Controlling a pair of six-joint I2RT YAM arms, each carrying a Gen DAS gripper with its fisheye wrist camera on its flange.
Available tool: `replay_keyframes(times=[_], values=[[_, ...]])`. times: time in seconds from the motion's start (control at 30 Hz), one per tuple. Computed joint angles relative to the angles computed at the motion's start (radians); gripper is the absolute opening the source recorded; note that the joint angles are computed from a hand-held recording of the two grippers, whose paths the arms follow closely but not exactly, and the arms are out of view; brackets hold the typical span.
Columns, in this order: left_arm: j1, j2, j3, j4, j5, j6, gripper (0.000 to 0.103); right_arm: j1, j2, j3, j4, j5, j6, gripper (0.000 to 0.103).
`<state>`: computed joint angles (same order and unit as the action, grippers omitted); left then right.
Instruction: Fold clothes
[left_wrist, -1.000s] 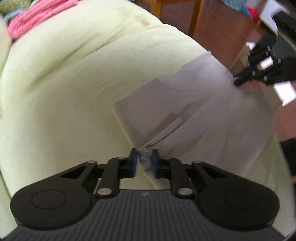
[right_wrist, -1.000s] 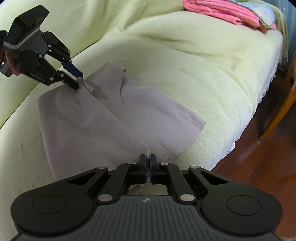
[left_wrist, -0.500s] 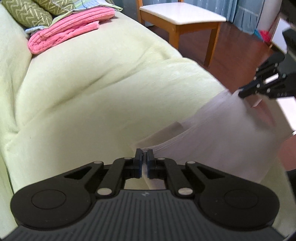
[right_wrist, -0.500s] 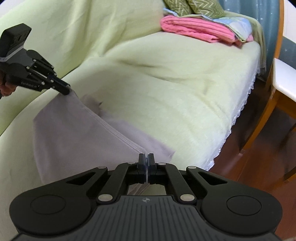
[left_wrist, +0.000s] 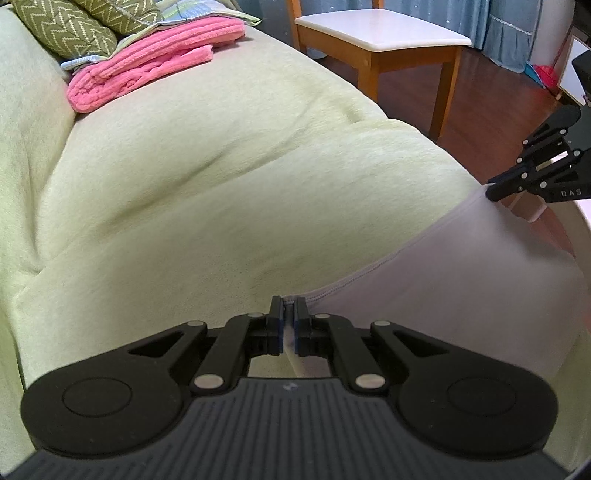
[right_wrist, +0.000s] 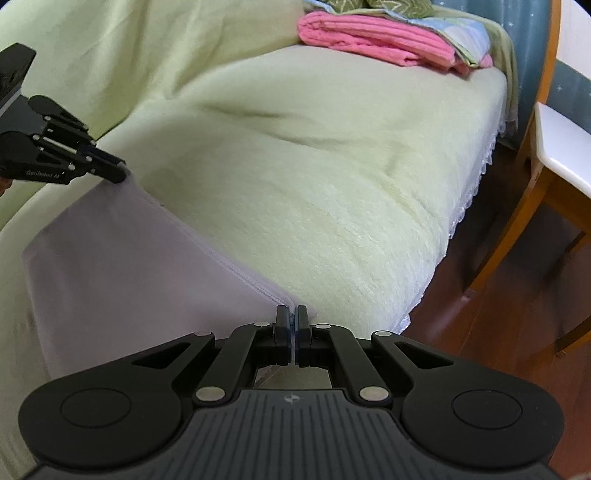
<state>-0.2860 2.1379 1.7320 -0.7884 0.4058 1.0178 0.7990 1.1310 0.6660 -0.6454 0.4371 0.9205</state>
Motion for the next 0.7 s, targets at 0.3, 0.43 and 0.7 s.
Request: replay_keyframes(times=[0.3,0.43,0.7], values=[[-0.025,-0.016,-0.078,0.103,-0.062,0.000,0.013,-0.058,0.026,-0.022,0.046,-0.052,0.000,0.013],[0.009,-0.005,0.012,0.049,-0.036,-0.101,0.015,-0.056,-0.033,0.003,-0.084,0.009,0.111,0.028],[0.044,-0.091,-0.038,-0.046,0.066,-0.061,0.012,0.140,-0.043,0.086,-0.191,0.135,0.312,0.028]])
